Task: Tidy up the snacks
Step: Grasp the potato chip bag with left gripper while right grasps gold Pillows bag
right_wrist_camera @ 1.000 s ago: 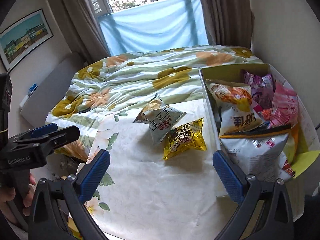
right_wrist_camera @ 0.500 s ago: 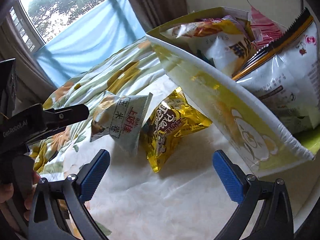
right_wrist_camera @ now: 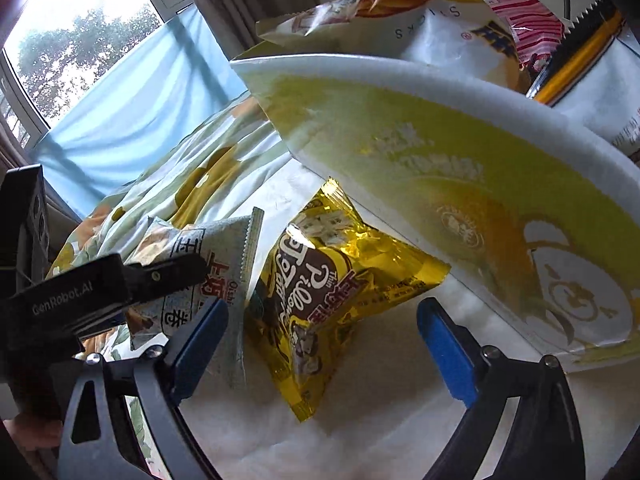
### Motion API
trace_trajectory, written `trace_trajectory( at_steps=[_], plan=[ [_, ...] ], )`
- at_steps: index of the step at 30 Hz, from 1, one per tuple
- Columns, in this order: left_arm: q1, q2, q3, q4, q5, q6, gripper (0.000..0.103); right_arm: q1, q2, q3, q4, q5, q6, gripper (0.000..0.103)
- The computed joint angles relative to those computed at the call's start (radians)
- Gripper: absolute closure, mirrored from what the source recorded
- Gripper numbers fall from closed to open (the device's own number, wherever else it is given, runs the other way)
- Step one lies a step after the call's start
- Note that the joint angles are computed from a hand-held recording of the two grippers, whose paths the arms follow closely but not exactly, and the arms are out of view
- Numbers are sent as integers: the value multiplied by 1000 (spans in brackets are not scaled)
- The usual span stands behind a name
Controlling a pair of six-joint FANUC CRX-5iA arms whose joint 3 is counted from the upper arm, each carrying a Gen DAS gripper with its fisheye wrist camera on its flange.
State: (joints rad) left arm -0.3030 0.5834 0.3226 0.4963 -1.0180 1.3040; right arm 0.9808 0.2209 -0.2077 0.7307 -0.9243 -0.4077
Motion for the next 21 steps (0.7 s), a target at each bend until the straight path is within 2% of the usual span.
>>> trace_trajectory(
  at_steps=[4, 12, 16, 19, 21],
  plan=[
    [2, -8, -20, 15, 4, -24, 36, -8, 3, 1, 5, 5, -21, 11],
    [20, -80, -73, -78, 26, 25, 38, -20, 7, 10, -34, 35, -17, 13],
    [36, -122, -112, -124, 37, 48, 38, -30, 30, 44, -43, 19, 36, 14],
    [51, -148, -145, -132, 47, 65, 38, -41, 49, 77, -70, 10, 97, 18],
    [57, -159, -161, -132, 52, 76, 38, -50, 67, 102, -99, 12, 142, 25]
  ],
)
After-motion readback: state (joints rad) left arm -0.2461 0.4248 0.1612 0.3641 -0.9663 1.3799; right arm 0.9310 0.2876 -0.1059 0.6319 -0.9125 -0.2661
